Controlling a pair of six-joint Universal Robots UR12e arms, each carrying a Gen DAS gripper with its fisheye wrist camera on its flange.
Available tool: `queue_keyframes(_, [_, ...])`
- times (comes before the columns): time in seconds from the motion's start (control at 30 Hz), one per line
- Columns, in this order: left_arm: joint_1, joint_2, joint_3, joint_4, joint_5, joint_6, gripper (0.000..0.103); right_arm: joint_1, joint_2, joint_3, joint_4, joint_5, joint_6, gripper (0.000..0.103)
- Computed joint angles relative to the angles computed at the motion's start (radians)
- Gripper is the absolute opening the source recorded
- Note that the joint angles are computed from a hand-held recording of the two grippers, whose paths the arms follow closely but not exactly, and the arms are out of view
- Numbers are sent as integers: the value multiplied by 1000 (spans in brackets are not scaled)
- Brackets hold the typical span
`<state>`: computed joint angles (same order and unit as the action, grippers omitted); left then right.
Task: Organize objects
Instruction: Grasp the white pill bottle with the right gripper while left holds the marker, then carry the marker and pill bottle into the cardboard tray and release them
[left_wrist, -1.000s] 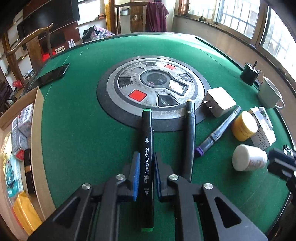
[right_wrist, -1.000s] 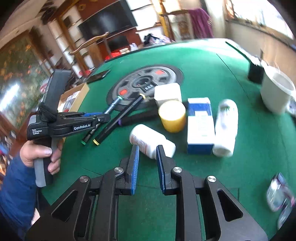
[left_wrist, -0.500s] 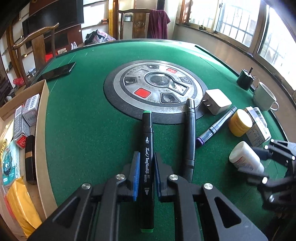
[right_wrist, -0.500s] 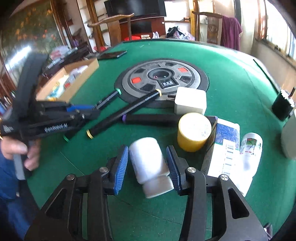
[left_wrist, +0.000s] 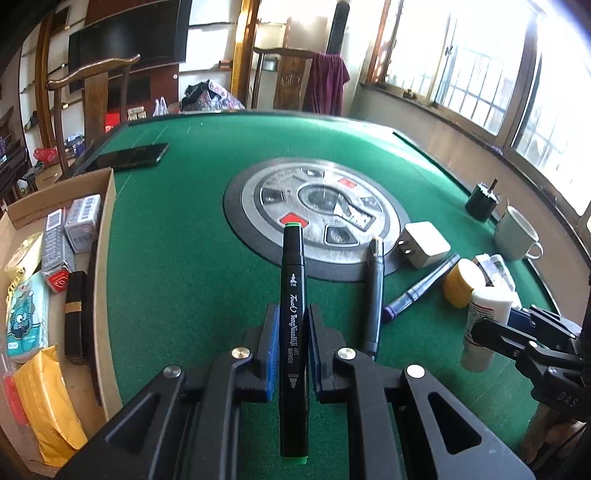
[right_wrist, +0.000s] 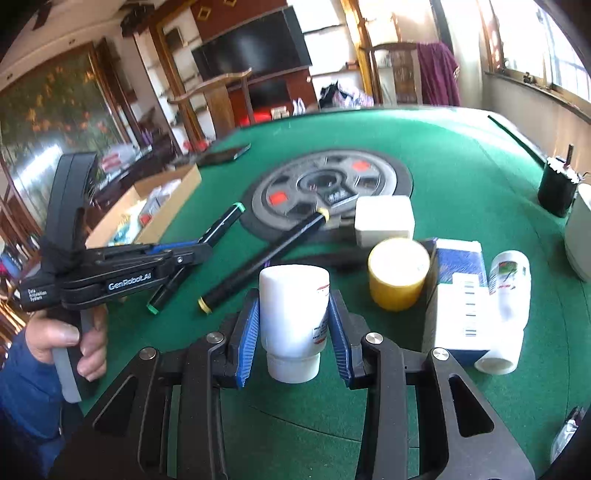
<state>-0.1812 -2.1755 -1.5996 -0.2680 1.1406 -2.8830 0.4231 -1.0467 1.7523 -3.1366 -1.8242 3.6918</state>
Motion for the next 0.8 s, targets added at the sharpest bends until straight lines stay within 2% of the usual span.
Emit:
queue_keyframes(0.23, [8, 12, -19, 40, -16, -7, 13, -3, -5, 18, -51, -9, 68, 35])
queue_keyframes(0.4, [22, 26, -32, 66, -61, -22, 13, 9, 8, 9, -101, -15, 116, 35])
queue_keyframes(0.5, [36, 35, -39, 66, -92, -33, 13, 19, 26, -21, -91, -13, 121, 35])
queue_keyframes(0.63, [62, 49, -51, 66, -134, -55, 13, 22, 45, -60, -66, 31, 151, 35])
queue_keyframes(0.8, [109, 74, -85, 127, -166, -95, 13, 32, 70, -152, 29, 68, 131, 36])
